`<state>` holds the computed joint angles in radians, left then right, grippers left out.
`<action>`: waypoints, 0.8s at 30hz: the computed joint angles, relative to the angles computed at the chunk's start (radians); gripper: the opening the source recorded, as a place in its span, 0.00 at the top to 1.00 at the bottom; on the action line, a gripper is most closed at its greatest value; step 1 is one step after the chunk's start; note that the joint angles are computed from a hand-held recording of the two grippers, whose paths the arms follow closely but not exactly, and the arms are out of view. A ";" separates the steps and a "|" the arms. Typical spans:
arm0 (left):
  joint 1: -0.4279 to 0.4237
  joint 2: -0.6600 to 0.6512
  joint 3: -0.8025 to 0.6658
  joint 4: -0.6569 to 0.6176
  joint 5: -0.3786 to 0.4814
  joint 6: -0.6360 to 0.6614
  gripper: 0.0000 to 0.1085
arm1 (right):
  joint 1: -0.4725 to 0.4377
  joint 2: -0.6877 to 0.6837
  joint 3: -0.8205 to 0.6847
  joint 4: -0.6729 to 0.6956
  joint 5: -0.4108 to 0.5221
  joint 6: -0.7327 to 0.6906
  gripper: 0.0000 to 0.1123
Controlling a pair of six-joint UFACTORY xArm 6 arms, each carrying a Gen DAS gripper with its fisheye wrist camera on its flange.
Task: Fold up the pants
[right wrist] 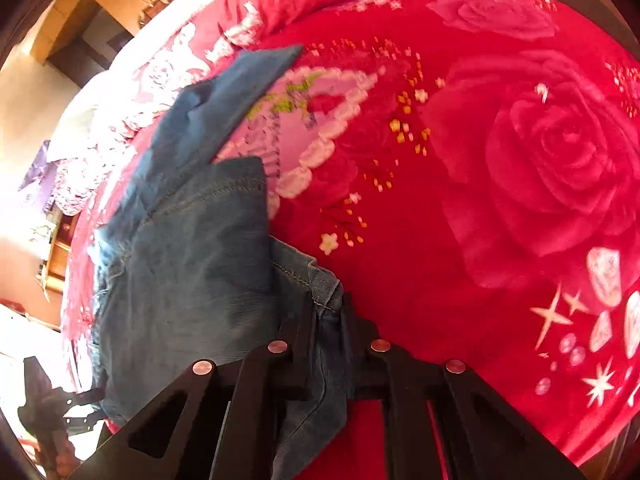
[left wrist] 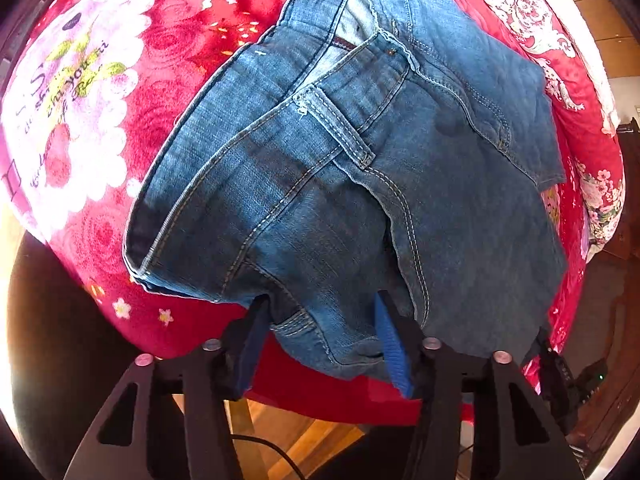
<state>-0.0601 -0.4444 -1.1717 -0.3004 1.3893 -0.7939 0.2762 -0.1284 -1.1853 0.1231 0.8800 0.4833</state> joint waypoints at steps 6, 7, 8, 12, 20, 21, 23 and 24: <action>-0.007 0.014 0.004 -0.003 0.005 0.003 0.65 | -0.111 -0.256 0.176 -0.091 -0.034 0.204 0.92; -0.014 0.016 0.004 0.006 0.002 0.005 0.65 | -0.125 -0.277 0.198 -0.079 -0.018 0.204 0.92; -0.023 0.016 0.001 0.020 0.006 0.012 0.65 | -0.141 -0.305 0.230 -0.062 0.023 0.201 0.92; -0.042 0.030 -0.041 0.028 0.055 0.077 0.65 | -0.148 -0.345 0.304 -0.033 0.081 0.223 0.89; 0.082 0.074 -0.233 0.058 0.046 0.252 0.55 | -0.122 -0.240 0.094 -0.231 0.086 0.265 0.79; 0.103 0.109 -0.269 0.088 0.024 0.238 0.46 | -0.126 -0.199 0.051 -0.222 0.081 0.237 0.79; 0.141 0.186 -0.330 0.128 -0.020 0.208 0.40 | -0.128 -0.061 -0.090 -0.174 0.068 0.169 0.77; 0.158 0.240 -0.371 0.137 -0.027 0.191 0.40 | -0.123 0.040 -0.195 -0.137 0.070 0.125 0.77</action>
<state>0.0979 -0.2044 -1.5428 -0.1632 1.3624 -0.6032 0.1532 -0.0885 -1.3801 -0.0141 0.9502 0.6078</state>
